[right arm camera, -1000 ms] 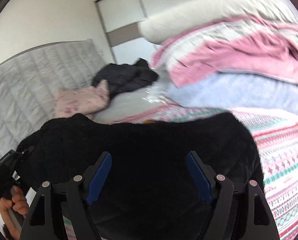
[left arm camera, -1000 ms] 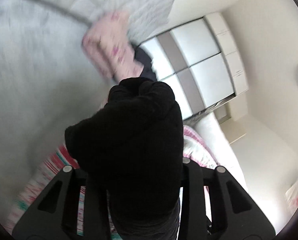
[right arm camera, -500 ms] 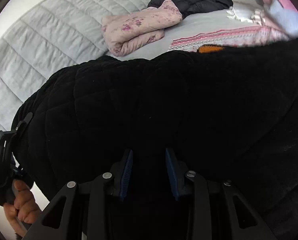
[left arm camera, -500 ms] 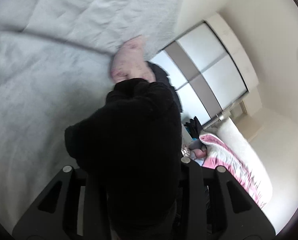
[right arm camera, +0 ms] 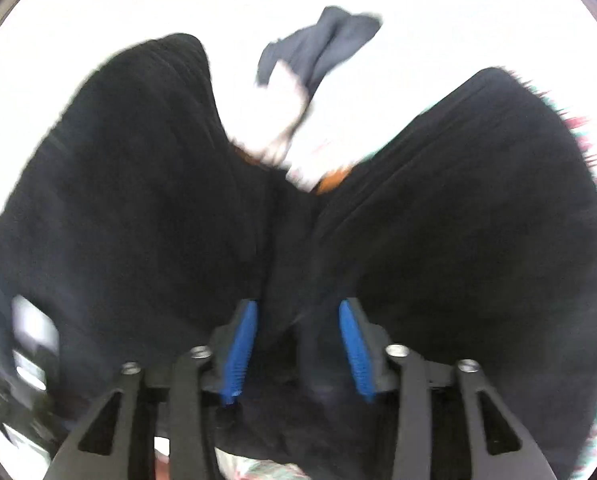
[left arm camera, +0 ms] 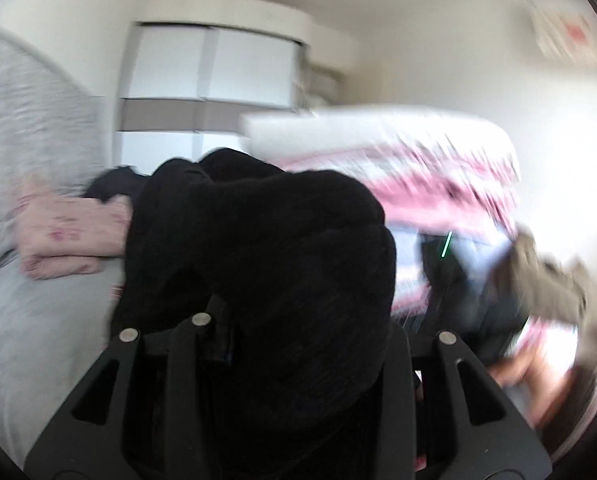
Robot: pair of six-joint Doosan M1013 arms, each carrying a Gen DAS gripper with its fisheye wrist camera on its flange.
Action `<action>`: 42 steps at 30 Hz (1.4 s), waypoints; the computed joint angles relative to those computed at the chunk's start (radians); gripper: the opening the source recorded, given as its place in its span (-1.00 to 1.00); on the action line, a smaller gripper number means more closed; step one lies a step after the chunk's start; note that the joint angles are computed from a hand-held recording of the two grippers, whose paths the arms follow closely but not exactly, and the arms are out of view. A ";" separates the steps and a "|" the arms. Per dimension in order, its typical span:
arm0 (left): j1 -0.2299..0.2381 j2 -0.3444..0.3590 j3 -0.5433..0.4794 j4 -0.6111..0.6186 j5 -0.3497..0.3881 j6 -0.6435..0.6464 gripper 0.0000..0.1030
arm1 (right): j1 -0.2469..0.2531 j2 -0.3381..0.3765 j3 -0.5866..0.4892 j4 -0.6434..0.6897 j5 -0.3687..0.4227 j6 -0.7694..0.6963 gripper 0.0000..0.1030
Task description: Fold large clothes
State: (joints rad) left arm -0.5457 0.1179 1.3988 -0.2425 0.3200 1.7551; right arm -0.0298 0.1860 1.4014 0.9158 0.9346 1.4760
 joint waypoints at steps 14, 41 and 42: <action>-0.077 0.052 0.017 -0.004 0.163 0.236 -0.26 | -0.122 -0.042 0.113 0.261 0.022 -0.110 0.49; 0.240 0.059 0.003 -0.670 0.421 0.489 0.43 | -0.006 0.166 -0.324 -0.025 0.232 0.063 0.52; 0.234 0.057 0.009 -0.686 0.413 0.513 0.43 | 0.001 0.182 -0.354 -0.028 0.253 0.069 0.52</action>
State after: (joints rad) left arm -0.3117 0.1753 1.4082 -0.9286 0.7331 2.2679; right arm -0.0292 0.3682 1.0477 0.8881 1.1873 1.5448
